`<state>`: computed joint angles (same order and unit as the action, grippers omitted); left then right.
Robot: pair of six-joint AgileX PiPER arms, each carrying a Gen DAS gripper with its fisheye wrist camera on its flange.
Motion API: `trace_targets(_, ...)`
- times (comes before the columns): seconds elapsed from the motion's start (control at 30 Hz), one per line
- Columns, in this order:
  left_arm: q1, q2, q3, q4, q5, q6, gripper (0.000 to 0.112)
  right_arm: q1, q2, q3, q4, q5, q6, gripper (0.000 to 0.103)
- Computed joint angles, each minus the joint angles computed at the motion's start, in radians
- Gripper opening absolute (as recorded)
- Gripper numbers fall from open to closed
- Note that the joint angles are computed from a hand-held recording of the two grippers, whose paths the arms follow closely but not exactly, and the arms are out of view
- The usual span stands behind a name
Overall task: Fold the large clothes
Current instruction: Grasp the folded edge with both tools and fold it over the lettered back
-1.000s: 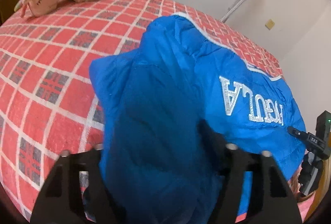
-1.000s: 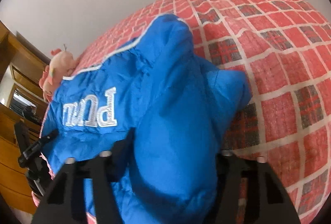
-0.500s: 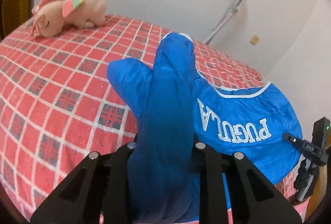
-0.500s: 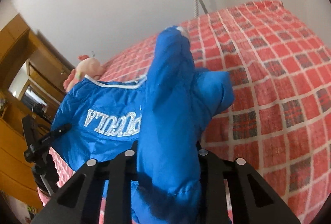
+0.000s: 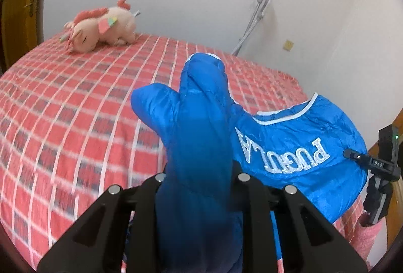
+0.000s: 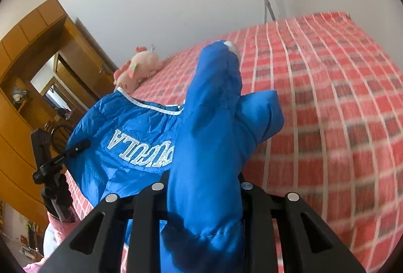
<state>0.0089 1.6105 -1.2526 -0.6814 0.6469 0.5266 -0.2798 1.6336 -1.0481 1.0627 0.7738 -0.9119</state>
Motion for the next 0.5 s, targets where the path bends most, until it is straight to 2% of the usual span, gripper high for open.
trace_targets(0.1, 0.005, -0.011, 0.072, 0.016, -0.022, 0.012, 0.021, 0.018, -0.011, 0.073, -0.002, -0.045, -0.016, 0.024)
trace_targets(0.23, 0.007, -0.003, 0.172, 0.030, -0.108, 0.039, 0.028, 0.033, 0.009, 0.140, 0.018, -0.131, -0.042, 0.029)
trace_targets(0.37, 0.037, 0.031, 0.233, -0.094, -0.142, 0.183, 0.041, 0.026, 0.070, 0.182, 0.096, -0.176, -0.126, 0.037)
trace_targets(0.5, 0.055, 0.054, 0.266, -0.228, -0.162, 0.324, 0.045, 0.033, 0.105, 0.218, 0.235, -0.218, -0.272, 0.042)
